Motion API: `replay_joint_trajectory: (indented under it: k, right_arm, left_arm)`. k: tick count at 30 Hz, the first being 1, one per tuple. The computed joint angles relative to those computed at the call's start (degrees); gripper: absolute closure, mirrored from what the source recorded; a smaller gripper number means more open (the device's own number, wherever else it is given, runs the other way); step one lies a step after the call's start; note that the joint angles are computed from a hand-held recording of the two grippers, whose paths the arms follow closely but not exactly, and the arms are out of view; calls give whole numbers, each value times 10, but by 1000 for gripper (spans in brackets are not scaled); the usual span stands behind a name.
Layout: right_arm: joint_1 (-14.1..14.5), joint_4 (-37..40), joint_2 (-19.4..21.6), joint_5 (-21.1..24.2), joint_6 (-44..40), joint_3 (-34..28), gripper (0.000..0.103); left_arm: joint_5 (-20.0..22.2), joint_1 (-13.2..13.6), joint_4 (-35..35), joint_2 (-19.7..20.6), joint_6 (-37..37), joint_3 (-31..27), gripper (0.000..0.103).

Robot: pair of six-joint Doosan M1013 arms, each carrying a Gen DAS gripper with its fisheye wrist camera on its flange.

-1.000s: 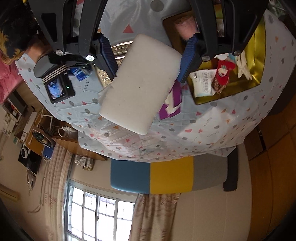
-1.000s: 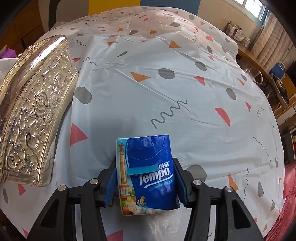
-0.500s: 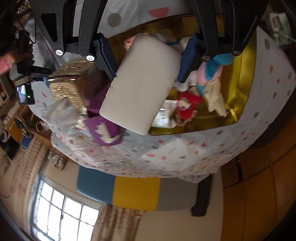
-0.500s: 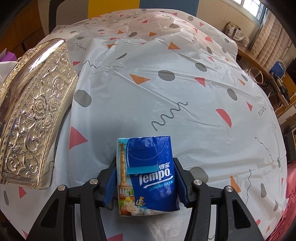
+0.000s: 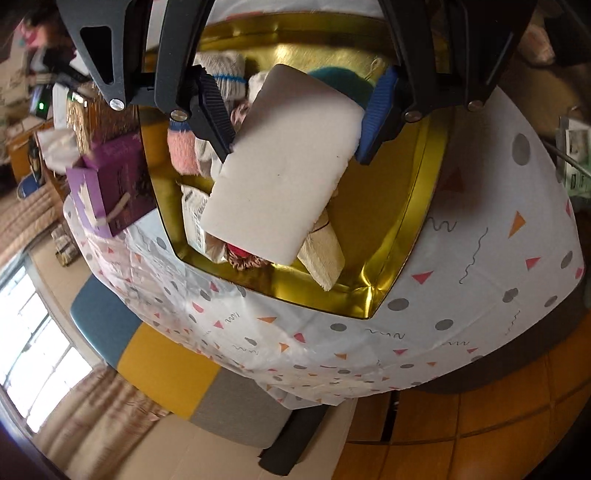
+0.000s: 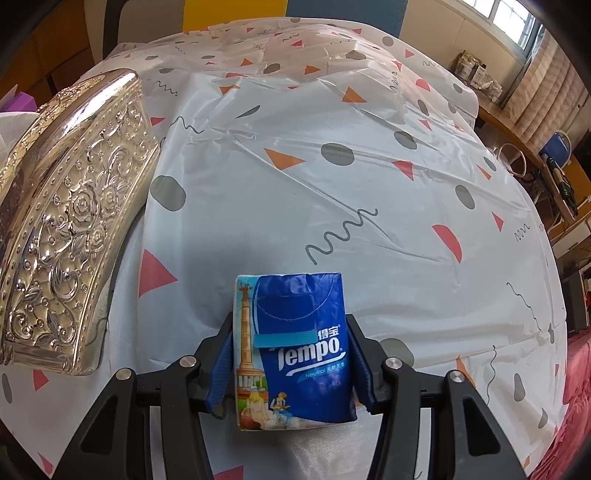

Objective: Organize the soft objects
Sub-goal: 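Lower the sponge into the tray and open the left tool, then lower the blue Tempo pack into the tray and open the right tool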

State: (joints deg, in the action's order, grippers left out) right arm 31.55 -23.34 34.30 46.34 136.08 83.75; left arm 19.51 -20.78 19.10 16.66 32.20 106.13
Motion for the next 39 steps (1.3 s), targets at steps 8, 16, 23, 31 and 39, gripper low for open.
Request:
replay_joint_trajectory:
  k: [8, 16, 23, 31, 39]
  right_arm:
    - [0, 1, 1, 1, 2, -1, 49]
    - [-3, 17, 0, 1, 5, -2, 50]
    - [-2, -63, -18, -4, 125, 16, 50]
    - [41, -278, -80, -62, 311, 49, 50]
    - [93, -269, -73, -189, 189, -12, 50]
  left_arm:
    - [44, -9, 12, 34, 11, -47, 24]
    - [79, -40, 228, 17, -167, -16, 16]
    - [101, -58, 327, -1, -241, 6, 15]
    - [101, -67, 398, -16, -296, 19, 13]
    - [97, -72, 415, -25, -308, 28, 12]
